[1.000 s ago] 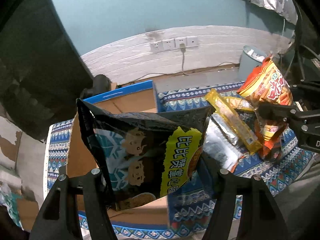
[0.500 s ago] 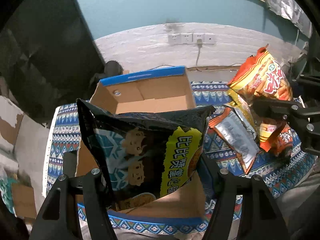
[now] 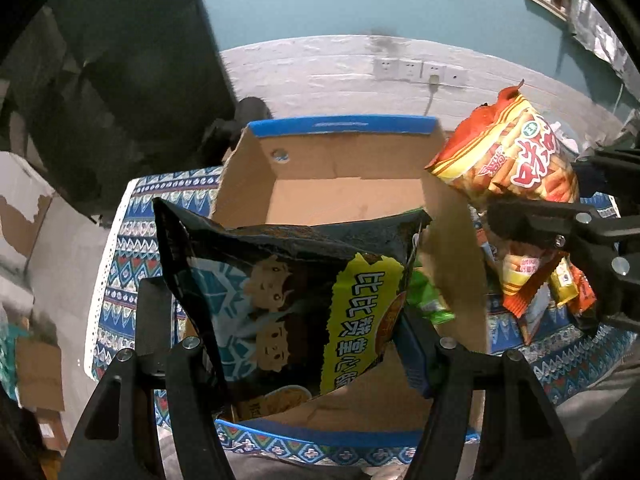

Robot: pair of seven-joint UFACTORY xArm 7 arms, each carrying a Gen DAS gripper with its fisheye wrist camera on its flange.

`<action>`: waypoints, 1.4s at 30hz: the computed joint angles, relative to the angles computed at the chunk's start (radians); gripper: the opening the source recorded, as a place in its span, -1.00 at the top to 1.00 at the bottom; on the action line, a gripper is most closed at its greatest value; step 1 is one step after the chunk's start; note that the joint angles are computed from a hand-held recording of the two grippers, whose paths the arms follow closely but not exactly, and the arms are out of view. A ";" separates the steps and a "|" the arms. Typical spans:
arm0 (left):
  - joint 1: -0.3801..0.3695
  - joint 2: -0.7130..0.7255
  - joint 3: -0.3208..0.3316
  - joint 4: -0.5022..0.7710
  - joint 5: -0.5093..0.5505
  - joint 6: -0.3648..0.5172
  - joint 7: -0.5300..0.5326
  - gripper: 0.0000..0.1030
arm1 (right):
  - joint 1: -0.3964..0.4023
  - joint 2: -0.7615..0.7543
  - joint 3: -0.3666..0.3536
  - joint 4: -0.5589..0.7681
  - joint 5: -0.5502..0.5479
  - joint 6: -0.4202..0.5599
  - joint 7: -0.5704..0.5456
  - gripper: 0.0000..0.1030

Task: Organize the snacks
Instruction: 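Carry both bags over the cardboard box and release them inside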

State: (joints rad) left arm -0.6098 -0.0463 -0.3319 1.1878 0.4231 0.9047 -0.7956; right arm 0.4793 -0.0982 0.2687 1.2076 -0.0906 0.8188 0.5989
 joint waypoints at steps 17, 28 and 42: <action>0.035 -0.004 0.014 -0.029 -0.019 0.048 -0.014 -0.57 | 0.037 0.121 -0.016 0.091 0.014 -0.009 -0.019 -0.30; 0.011 0.022 0.008 0.014 -0.055 0.049 0.013 -0.58 | 0.009 0.027 -0.021 0.004 0.003 0.016 0.014 -0.40; -0.081 0.119 0.003 0.153 -0.003 0.109 0.009 -0.58 | -0.050 -0.195 -0.010 -0.189 0.031 0.047 0.024 -0.41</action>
State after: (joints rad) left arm -0.6904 0.0725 -0.3293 1.3410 0.4205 1.0140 -0.7871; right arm 0.4294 -0.2929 0.2589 1.0187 -0.0596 0.8662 0.6231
